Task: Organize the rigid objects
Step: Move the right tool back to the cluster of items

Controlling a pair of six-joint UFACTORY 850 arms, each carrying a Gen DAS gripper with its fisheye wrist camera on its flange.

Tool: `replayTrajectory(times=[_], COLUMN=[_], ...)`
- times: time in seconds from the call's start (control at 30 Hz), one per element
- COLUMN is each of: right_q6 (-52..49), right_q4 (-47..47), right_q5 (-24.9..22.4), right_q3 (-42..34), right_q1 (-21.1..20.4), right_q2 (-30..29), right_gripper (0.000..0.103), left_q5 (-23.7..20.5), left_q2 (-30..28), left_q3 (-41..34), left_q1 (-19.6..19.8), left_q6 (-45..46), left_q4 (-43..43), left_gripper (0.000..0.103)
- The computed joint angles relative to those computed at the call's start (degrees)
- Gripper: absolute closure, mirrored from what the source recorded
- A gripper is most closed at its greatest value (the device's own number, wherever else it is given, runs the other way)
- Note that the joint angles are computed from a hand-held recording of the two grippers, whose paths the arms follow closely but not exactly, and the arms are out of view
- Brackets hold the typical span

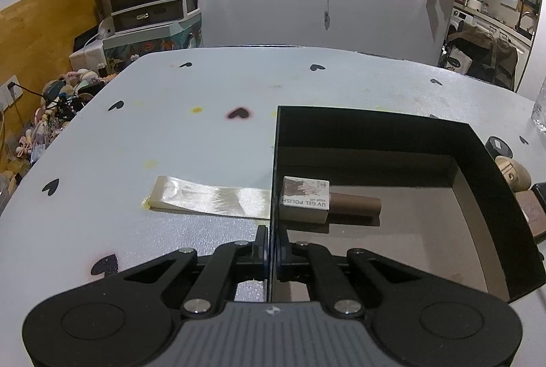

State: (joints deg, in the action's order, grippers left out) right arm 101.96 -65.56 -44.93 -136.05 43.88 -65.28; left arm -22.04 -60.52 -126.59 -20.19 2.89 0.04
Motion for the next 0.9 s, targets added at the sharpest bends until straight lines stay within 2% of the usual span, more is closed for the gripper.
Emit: replayTrajectory(times=[0.07, 0.17, 0.3, 0.4, 0.6, 0.73, 0.9], right_q6=[7.87, 16.11, 19.69, 20.48, 23.13, 22.33, 21.24], right_q4=[-5.61, -11.29, -14.02, -15.77, -17.96, -15.73, -15.87], right_q5=[-0.47, -2.86, -6.12, -6.39, -3.99, -3.22, 1.86], right_q3=[9.55, 19.21, 27.44, 32.04, 39.02, 39.92, 39.73], right_q1=[0.06, 0.12, 0.03, -0.30, -1.93, -3.04, -4.81], right_q2=[4.94, 9.64, 13.33, 15.17, 18.04, 18.19, 17.93], right_gripper=[0.006, 0.005, 0.005, 0.005, 0.005, 0.009, 0.016], left_q5=[-0.23, -0.23, -0.15, -0.04, 0.20, 0.97, 1.92], left_q2=[-0.14, -0.19, -0.11, 0.02, 0.26, 0.84, 1.40], left_q3=[-0.29, -0.38, -0.23, 0.02, 0.46, 1.32, 2.08], left_q1=[-0.01, 0.01, 0.03, 0.04, 0.03, 0.13, 0.30], left_q6=[-0.29, -0.84, -1.00, -0.62, -0.12, 1.68, 2.76], left_q4=[0.10, -0.01, 0.11, 0.00, -0.06, -1.43, -3.41], left_gripper=[0.099, 0.099, 0.099, 0.099, 0.100, 0.100, 0.100])
